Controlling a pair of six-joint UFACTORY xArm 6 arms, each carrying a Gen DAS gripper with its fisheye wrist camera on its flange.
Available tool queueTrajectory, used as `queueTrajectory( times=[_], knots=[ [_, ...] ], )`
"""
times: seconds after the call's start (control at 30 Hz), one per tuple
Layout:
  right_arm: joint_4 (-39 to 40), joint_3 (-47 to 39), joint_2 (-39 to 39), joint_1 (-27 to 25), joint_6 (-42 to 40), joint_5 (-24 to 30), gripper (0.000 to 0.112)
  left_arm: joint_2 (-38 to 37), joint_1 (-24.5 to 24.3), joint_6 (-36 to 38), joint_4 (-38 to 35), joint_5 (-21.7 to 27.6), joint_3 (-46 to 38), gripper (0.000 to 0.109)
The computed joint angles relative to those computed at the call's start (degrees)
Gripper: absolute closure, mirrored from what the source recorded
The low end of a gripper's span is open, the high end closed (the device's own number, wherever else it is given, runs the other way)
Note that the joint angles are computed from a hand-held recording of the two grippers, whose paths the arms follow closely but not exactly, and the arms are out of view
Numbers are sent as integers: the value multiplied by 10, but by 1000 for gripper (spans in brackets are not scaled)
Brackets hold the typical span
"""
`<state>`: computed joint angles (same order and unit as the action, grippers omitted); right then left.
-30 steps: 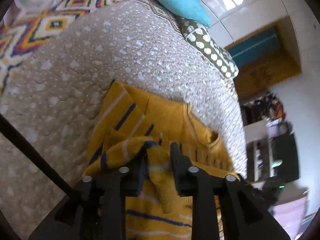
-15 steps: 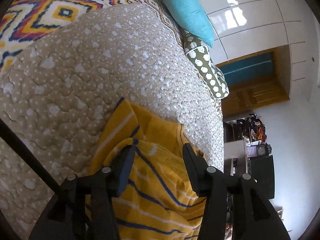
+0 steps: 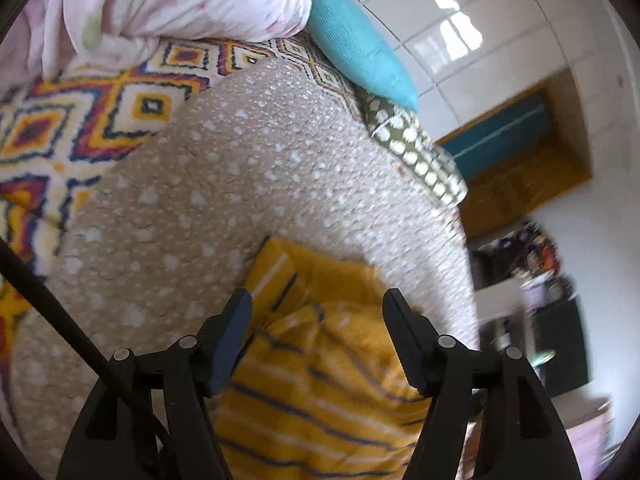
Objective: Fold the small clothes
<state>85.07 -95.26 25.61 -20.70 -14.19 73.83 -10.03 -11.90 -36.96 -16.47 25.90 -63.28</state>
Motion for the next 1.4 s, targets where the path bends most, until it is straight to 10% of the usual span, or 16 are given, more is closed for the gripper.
queueTrajectory(
  times=[0.4, 0.57, 0.77, 0.9, 1.4],
  knots=[
    [-183, 30, -93, -9, -131, 12, 36, -17, -77, -5, 181, 52, 32, 42],
    [-297, 26, -103, 37, -210, -20, 78, 15, -95, -48, 313, 170, -11, 42],
    [-489, -21, -57, 118, -148, -195, 86, 11, -84, -80, 399, 227, -26, 41],
    [-503, 29, -101, 115, -117, -281, 81, -8, -77, -110, 440, 260, -19, 42],
    [-402, 341, -369, -31, -367, -157, 48, -201, -92, -119, 357, 201, 145, 42]
  ],
)
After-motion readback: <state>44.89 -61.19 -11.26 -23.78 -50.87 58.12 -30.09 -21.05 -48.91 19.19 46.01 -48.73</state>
